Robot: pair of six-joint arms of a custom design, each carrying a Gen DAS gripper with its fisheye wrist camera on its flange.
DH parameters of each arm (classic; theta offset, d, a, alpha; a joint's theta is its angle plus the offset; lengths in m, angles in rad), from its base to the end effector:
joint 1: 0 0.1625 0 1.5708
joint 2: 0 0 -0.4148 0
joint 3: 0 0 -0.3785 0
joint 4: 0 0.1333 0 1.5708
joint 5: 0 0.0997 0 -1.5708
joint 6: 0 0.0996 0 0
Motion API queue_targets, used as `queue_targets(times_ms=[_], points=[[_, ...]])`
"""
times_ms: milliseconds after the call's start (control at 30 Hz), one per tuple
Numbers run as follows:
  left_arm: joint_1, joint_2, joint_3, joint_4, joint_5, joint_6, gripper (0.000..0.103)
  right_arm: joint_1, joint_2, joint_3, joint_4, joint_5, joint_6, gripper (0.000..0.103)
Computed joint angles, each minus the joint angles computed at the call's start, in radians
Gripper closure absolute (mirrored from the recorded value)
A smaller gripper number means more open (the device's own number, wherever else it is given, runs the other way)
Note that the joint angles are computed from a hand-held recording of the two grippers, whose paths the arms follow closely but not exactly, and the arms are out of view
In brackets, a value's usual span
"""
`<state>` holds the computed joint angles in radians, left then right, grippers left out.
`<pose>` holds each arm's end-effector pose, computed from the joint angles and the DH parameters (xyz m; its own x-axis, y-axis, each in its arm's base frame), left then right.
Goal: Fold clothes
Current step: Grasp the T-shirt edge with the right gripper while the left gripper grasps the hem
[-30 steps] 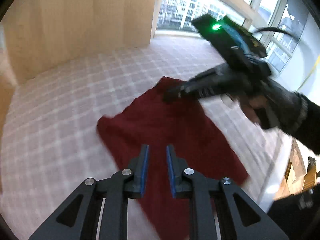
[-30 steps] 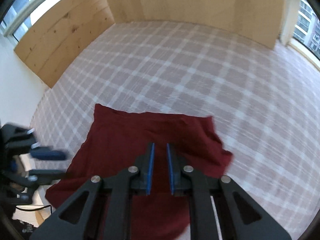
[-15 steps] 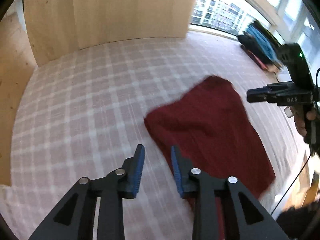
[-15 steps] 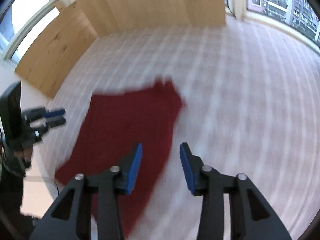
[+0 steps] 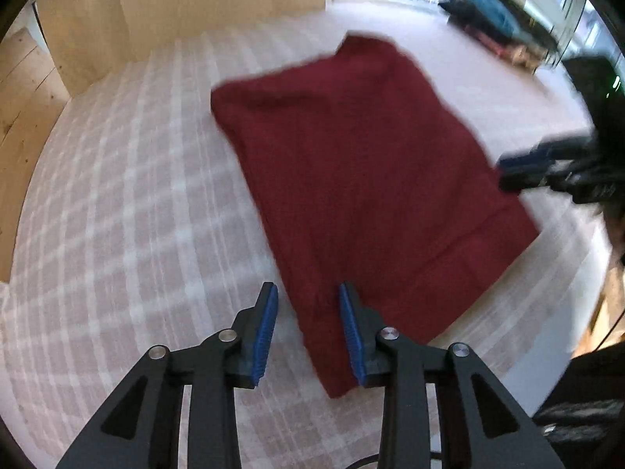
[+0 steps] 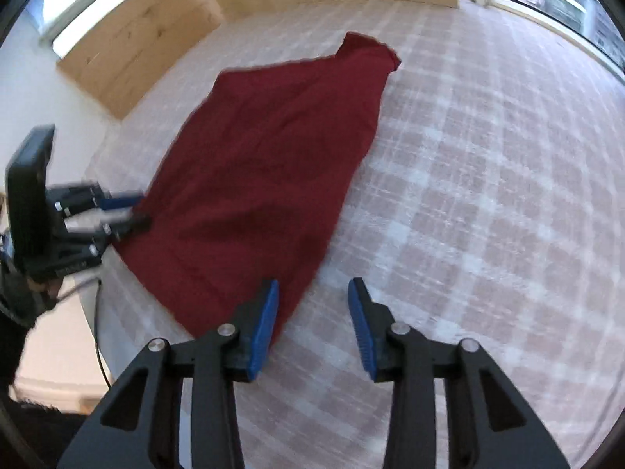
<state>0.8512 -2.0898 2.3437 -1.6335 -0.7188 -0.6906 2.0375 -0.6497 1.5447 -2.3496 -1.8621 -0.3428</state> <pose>-0.0055 -0.3223 0.3443 -0.7213 -0.0529 -0.6906 0.2434 0.9142 -0.3242 0.3882 -0.5379 0.0118 -0.6413 -0.7321 0.2297 -0.7034 0.6806 0.2051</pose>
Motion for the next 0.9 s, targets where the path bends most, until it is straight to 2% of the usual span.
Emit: queue_targets(times_ms=[33, 100, 167, 200, 367, 500, 600, 767, 833, 900], points=[[-0.008, 0.000, -0.013, 0.031, -0.010, -0.028, 0.072, -0.001, -0.003, -0.022, 0.036, 0.008, 0.000, 0.067], [-0.032, -0.015, -0.042, 0.057, -0.004, -0.049, 0.072, -0.007, 0.001, -0.061, 0.024, 0.027, -0.013, 0.064], [-0.026, -0.001, -0.083, 0.030, 0.012, -0.014, 0.070, -0.010, 0.021, -0.115, -0.003, 0.029, -0.027, 0.055], [-0.006, 0.020, -0.105, -0.001, 0.018, 0.023, 0.067, -0.012, 0.045, -0.158, -0.009, 0.025, -0.024, 0.055], [0.178, 0.208, -0.207, -0.343, 0.024, 0.356, 0.066, -0.021, 0.202, -0.394, 0.023, 0.026, 0.016, 0.054], [0.304, 0.358, -0.301, -0.521, -0.016, 0.537, 0.065, -0.035, 0.329, -0.580, 0.120, 0.068, 0.068, 0.054], [0.371, 0.428, -0.353, -0.549, -0.059, 0.604, 0.066, -0.039, 0.359, -0.611, 0.128, 0.060, 0.074, 0.054], [0.405, 0.480, -0.376, -0.555, -0.066, 0.676, 0.066, -0.033, 0.413, -0.679, 0.152, 0.051, 0.053, 0.054], [0.409, 0.492, -0.370, -0.582, -0.062, 0.719, 0.063, -0.029, 0.435, -0.709, 0.167, 0.042, 0.043, 0.054], [0.409, 0.496, -0.373, -0.579, -0.070, 0.731, 0.065, -0.022, 0.451, -0.734, 0.198, 0.038, 0.021, 0.054]])
